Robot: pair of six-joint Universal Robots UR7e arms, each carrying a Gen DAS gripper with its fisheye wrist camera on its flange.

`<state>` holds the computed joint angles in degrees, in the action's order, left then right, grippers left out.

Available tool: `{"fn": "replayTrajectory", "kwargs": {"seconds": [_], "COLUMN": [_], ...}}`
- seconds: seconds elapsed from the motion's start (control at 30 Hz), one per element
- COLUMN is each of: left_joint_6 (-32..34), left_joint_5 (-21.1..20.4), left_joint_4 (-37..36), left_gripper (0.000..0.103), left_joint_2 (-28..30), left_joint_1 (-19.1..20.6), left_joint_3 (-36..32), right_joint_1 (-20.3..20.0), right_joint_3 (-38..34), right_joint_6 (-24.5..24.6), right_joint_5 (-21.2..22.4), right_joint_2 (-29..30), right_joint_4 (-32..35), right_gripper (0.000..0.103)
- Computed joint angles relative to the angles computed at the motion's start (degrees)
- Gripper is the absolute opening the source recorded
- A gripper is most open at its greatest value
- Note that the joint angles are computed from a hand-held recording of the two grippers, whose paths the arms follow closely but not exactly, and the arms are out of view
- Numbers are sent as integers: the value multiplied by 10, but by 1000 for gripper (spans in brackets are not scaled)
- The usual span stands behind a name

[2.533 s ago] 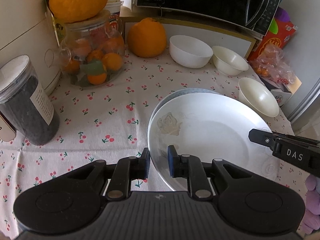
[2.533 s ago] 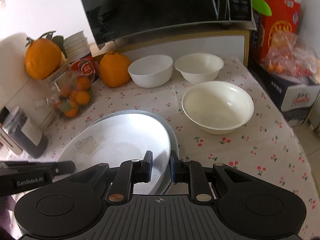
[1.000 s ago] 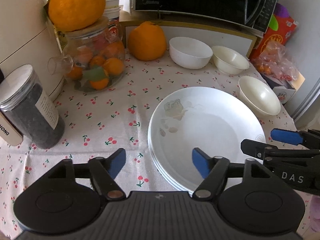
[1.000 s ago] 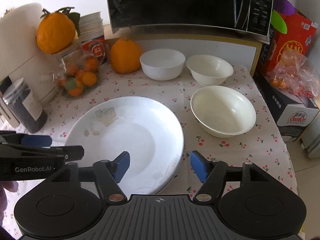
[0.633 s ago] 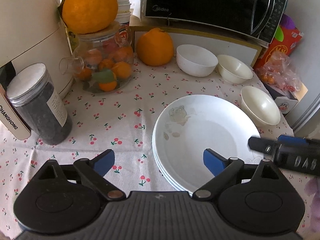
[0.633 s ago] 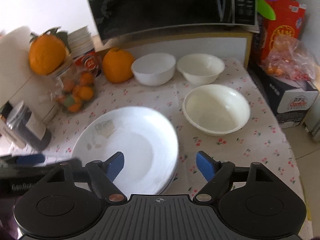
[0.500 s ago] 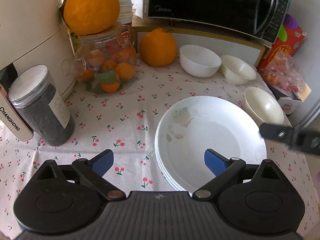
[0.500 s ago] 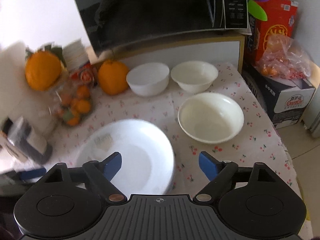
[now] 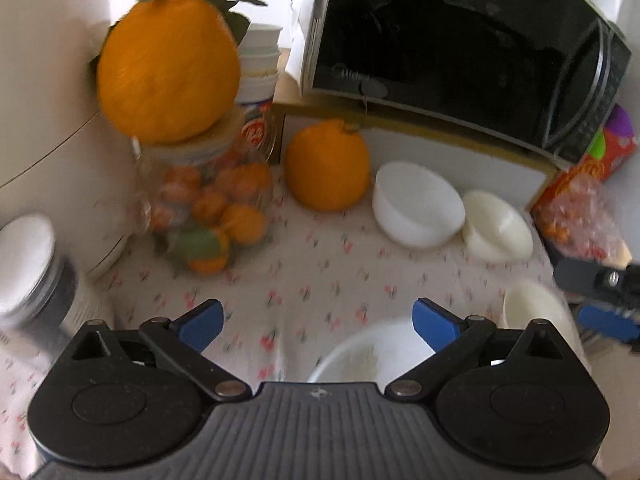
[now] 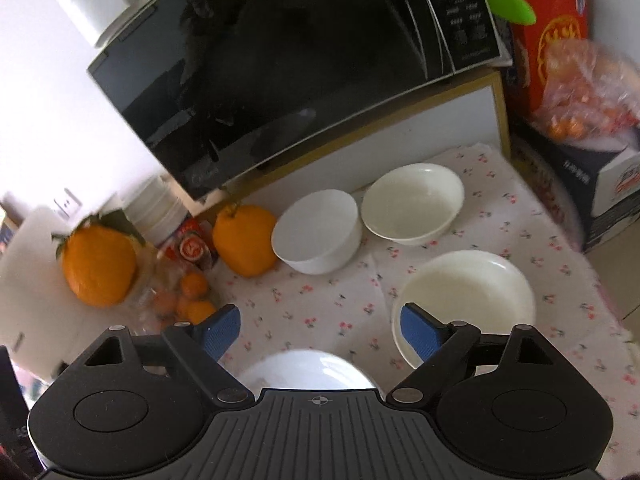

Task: Organize plates and bowls
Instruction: 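Move both tools toward the small white bowl beside the microwave, then close the left tool on the small white bowl's rim while the right tool grips it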

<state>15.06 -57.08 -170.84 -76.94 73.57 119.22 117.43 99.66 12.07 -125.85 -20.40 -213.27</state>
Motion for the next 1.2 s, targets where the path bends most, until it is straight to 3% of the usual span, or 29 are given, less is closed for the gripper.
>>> {"fn": "replayTrajectory", "kwargs": {"seconds": [0.23, 0.43, 0.5, 0.63, 0.7, 0.77, 0.8, 0.93, 1.07, 1.2], "left_joint_6": [-51, -107, -118, -141, -161, -180, -190, -217, -215, -211], "left_joint_5": [-49, -101, -115, -149, -164, -185, -195, -233, -232, -226], "left_joint_4": [28, 47, 55, 53, 52, 53, 54, 50, 39, 29], "left_gripper": [102, 96, 87, 79, 68, 61, 57, 49, 43, 36], "left_joint_2": [57, 101, 116, 135, 142, 144, 145, 148, 150, 146], "left_joint_1": [16, 41, 48, 61, 68, 74, 76, 83, 81, 81], "left_joint_3": [-69, -112, -127, -144, -150, -151, -152, -149, -142, -134], "right_joint_1": [-38, -54, -63, -79, -86, -90, -90, -89, -87, -85], "right_joint_3": [-36, -111, -134, -186, -206, -229, -240, -283, -315, -344], "right_joint_6": [19, -65, -92, -125, -134, -146, -152, -178, -191, -207], "right_joint_5": [56, 57, 65, 64, 73, 72, 66, 46, 15, -1], "right_joint_2": [-14, -4, 2, 26, 35, 46, 52, 80, 102, 122], "right_joint_4": [49, 110, 131, 152, 165, 190, 201, 221, 232, 245], "right_gripper": [89, 89, 89, 88, 83, 68, 65, 50, 37, 30]}}
